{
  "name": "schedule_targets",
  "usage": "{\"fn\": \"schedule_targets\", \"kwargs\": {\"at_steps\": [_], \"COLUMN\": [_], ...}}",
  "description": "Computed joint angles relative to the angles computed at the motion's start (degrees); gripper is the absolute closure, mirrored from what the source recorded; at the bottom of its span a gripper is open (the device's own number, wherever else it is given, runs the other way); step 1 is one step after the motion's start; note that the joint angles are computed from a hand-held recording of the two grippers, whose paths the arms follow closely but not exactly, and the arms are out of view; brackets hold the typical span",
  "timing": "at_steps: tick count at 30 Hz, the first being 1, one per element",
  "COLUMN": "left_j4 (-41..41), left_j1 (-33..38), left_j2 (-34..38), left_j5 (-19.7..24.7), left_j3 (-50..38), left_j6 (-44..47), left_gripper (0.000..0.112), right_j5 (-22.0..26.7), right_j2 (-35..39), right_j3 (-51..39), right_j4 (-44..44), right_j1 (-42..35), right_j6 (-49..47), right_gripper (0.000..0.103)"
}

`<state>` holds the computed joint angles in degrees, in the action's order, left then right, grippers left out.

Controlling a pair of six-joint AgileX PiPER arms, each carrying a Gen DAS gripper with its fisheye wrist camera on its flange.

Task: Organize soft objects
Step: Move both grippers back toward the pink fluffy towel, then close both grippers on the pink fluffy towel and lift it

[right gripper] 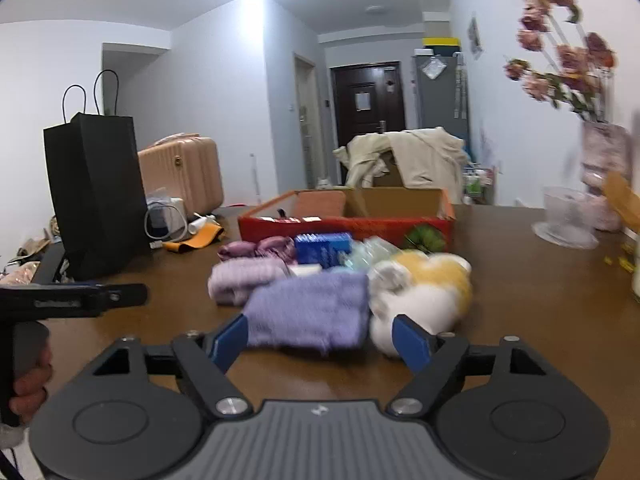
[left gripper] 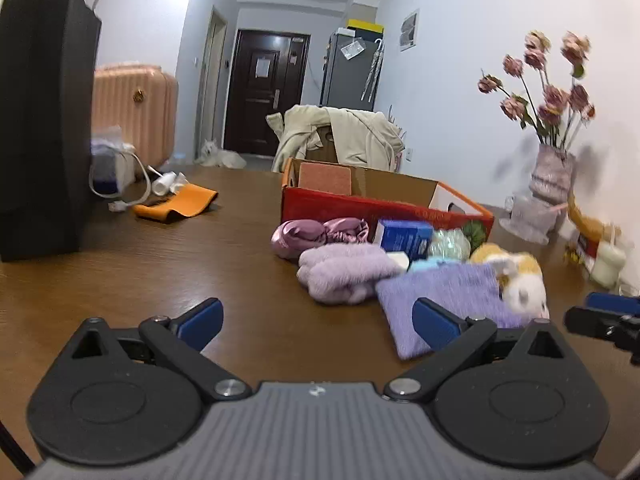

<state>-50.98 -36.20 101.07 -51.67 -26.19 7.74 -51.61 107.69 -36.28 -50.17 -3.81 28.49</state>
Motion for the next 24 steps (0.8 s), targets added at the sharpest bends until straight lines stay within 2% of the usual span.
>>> {"fn": "schedule_targets", "kwargs": {"at_steps": [2, 7, 11, 14, 15, 16, 18, 19, 21, 24], "left_j4": [4.0, 15.4, 33.1, 49.7, 55.4, 61.1, 71.3, 73.9, 74.5, 74.1], "left_j1": [5.0, 16.2, 24.9, 29.2, 30.4, 31.7, 34.3, 35.2, 35.3, 35.0], "left_j2": [0.7, 3.1, 7.9, 12.1, 13.1, 14.1, 14.8, 14.9, 15.2, 15.5], "left_j5": [4.5, 15.8, 24.9, 25.7, 25.2, 24.8, 23.9, 22.1, 21.2, 21.4], "left_j3": [-3.3, -12.3, -20.5, -23.7, -24.1, -24.4, -24.7, -24.2, -24.0, -24.3], "left_j6": [-0.4, -4.7, -20.0, -34.4, -39.5, -45.3, -55.5, -57.7, -57.7, -56.9], "left_gripper": [0.013, 0.025, 0.046, 0.051, 0.051, 0.051, 0.063, 0.066, 0.075, 0.077], "right_j5": [3.7, 14.2, 19.9, 23.0, 23.9, 23.9, 22.0, 21.4, 20.4, 18.5], "right_j2": [1.2, 8.2, 17.5, 24.5, 26.2, 27.5, 29.7, 30.4, 31.5, 32.9], "right_j3": [-5.7, -24.0, -42.6, -54.3, -57.2, -59.0, -61.3, -62.0, -62.9, -64.4], "right_j4": [-1.5, -11.3, -28.3, -40.0, -43.9, -45.6, -46.5, -47.3, -47.1, -47.2], "right_j1": [3.0, 9.8, 14.5, 17.8, 18.7, 19.2, 19.2, 19.1, 18.8, 18.0], "right_j6": [4.6, 21.8, 44.1, 57.6, 61.7, 63.4, 65.2, 65.6, 64.9, 66.9], "right_gripper": [0.028, 0.043, 0.056, 0.064, 0.073, 0.078, 0.079, 0.079, 0.079, 0.079]}}
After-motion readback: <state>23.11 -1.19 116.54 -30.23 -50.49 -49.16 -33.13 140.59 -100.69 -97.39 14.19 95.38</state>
